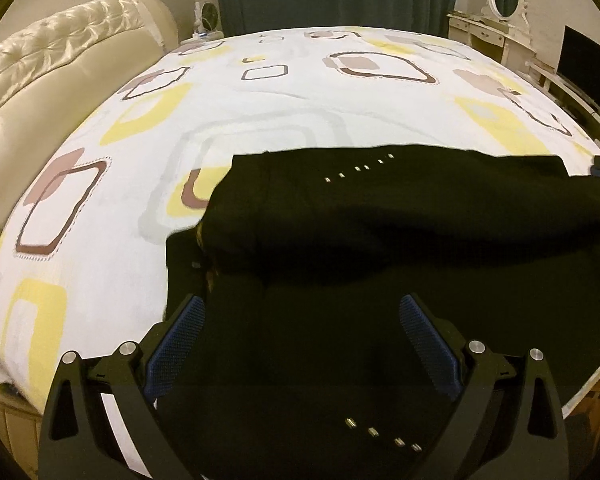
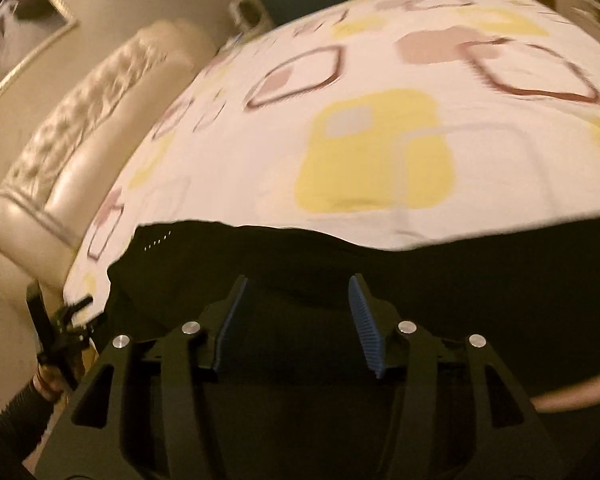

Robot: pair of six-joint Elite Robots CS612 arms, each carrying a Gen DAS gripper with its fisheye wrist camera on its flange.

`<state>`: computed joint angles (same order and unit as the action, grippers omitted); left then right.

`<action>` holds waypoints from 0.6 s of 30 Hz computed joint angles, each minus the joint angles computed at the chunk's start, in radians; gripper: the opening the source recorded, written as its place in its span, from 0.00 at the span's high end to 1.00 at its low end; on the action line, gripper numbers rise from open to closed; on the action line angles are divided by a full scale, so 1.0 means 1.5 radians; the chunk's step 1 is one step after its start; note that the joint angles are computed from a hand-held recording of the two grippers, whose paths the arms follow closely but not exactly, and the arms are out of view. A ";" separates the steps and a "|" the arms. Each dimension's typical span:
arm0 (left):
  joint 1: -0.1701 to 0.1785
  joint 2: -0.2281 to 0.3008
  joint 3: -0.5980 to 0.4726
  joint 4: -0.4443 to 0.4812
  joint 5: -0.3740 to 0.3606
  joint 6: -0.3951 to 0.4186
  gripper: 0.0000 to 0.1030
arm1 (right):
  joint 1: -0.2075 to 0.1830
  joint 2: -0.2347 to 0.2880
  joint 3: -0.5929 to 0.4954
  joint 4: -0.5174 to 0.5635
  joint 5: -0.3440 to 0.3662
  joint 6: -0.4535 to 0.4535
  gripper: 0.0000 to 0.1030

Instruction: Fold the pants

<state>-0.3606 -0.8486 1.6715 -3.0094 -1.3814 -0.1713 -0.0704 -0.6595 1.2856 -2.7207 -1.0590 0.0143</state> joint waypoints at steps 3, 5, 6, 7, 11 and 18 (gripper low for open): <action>0.028 0.015 -0.035 0.021 -0.074 0.011 0.06 | 0.013 0.033 -0.067 0.081 -0.013 -0.045 0.49; 0.043 0.027 -0.063 0.043 -0.102 0.016 0.05 | 0.020 0.050 -0.097 0.120 -0.029 -0.078 0.47; 0.052 0.035 -0.081 0.056 -0.117 0.018 0.05 | 0.019 0.048 -0.091 0.126 -0.033 -0.092 0.43; 0.061 0.045 -0.101 0.072 -0.137 0.019 0.05 | 0.021 0.054 -0.102 0.139 -0.036 -0.102 0.41; 0.089 0.079 -0.165 0.119 -0.205 0.001 0.06 | 0.026 0.079 -0.142 0.187 -0.041 -0.135 0.37; 0.114 0.135 -0.264 0.194 -0.310 -0.008 0.06 | 0.020 0.086 -0.154 0.190 -0.008 -0.156 0.37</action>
<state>-0.1891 -0.6459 1.2756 -2.7187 -1.8461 -0.1828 -0.0411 -0.5311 1.0552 -2.4361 -1.0709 -0.2197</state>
